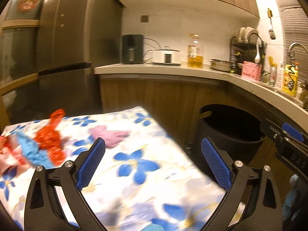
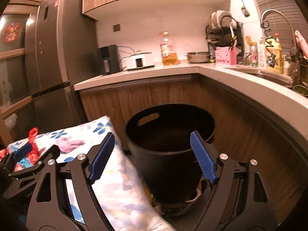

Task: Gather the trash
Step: 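Move both tools back to the remaining trash on the table, then grasp the red-white snack bag with the left tool while the right tool grasps the blue glove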

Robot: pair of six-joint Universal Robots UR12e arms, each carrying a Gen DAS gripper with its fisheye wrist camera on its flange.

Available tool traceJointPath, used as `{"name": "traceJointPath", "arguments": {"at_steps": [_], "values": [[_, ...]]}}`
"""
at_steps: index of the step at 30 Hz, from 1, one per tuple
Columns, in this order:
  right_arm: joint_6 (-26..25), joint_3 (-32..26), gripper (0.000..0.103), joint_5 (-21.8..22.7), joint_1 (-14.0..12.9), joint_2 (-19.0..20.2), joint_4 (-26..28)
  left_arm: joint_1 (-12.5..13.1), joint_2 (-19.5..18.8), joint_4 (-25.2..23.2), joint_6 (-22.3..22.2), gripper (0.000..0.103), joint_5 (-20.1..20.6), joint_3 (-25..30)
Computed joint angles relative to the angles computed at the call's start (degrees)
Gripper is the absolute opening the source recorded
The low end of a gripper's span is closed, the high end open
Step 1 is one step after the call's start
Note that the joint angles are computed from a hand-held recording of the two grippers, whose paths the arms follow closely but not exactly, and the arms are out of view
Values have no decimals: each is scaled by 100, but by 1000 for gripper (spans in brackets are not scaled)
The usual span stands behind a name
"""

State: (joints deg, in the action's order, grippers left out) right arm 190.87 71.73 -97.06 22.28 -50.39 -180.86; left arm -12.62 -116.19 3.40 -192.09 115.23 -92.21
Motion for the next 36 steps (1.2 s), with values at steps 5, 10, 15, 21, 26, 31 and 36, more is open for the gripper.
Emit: {"name": "traceJointPath", "arguments": {"at_steps": [5, 10, 15, 21, 26, 31, 36], "values": [[-47, 51, 80, 177, 135, -8, 35, 143, 318, 0, -423, 96, 418, -495], [-156, 17, 80, 417, 322, 35, -4, 352, 641, -21, -830, 96, 1033, -975], [-377, -121, 80, 696, 520, 124, 49, 556, 944, -142, -1186, 96, 1627, -1382], [-563, -314, 80, 983, 721, 259, 183, 817, 1317, -358, -1663, 96, 2052, -1811], [-712, -551, 80, 1210, 886, 414, 380, 991, 1541, -543, -1882, 96, 2088, -2064], [-803, -782, 80, 1359, 1026, 561, 595, 1153, 1685, -616, -2061, 96, 1670, -2197], [-882, -940, 80, 1381, 1112, 651, 638, 1348, 1749, -664, -1867, 96, 1430, -2213]]}}
